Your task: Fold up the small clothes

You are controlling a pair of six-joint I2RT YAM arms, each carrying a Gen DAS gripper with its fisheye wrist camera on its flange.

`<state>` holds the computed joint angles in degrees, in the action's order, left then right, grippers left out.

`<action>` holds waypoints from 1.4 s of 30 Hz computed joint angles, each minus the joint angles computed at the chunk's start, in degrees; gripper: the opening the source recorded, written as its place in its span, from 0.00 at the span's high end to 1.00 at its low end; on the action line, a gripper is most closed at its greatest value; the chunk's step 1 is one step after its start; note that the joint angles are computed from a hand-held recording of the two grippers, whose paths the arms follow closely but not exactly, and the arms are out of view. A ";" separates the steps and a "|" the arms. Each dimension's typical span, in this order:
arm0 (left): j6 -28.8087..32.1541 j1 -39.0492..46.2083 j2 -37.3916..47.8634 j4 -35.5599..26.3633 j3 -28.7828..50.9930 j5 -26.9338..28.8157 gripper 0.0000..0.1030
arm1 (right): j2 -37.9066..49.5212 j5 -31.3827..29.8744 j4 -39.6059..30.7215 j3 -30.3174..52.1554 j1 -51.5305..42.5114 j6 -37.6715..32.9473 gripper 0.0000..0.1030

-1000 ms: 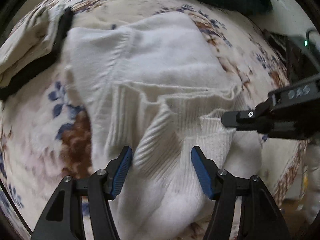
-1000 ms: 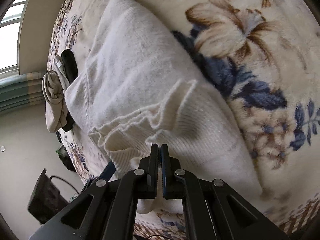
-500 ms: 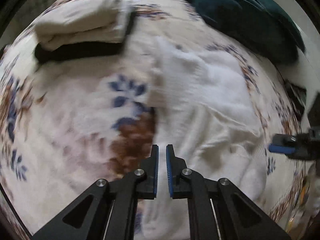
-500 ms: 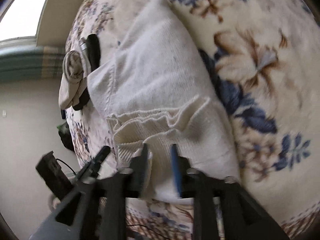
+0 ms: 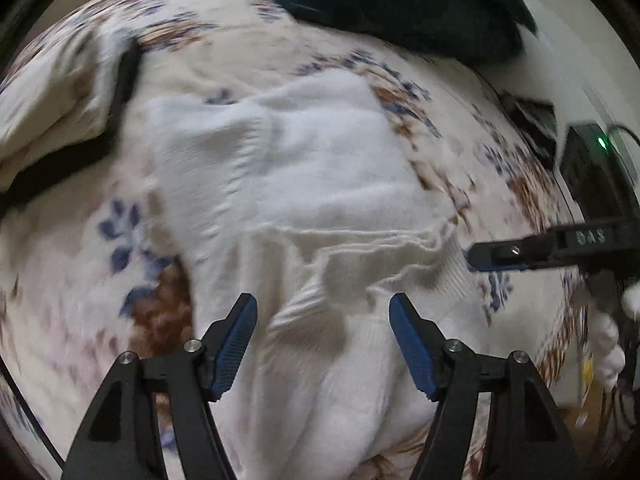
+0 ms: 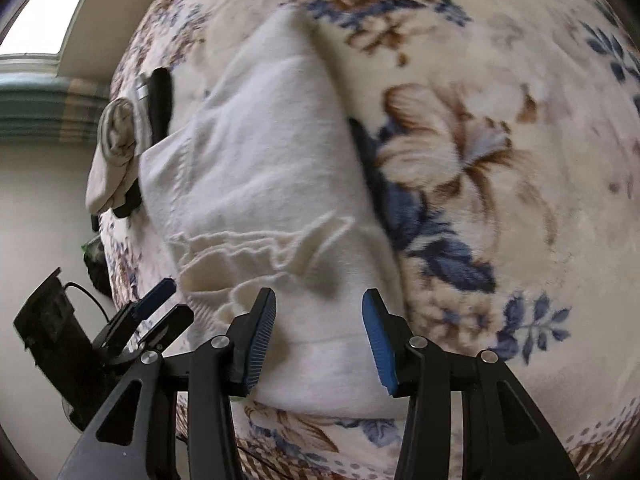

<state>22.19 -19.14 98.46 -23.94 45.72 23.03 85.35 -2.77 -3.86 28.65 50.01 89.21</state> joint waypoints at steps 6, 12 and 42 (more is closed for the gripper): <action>1.73 -5.66 6.60 1.32 2.66 -4.80 0.90 | 0.07 -0.45 5.40 -5.65 -0.40 2.98 0.54; 0.49 -2.95 1.59 5.96 -1.92 -6.48 0.94 | -1.73 -0.82 8.69 -9.37 -0.61 4.96 0.54; -4.27 17.95 -4.78 6.53 -10.98 -20.91 0.17 | 31.19 -17.04 -3.68 37.11 -3.26 -25.83 0.99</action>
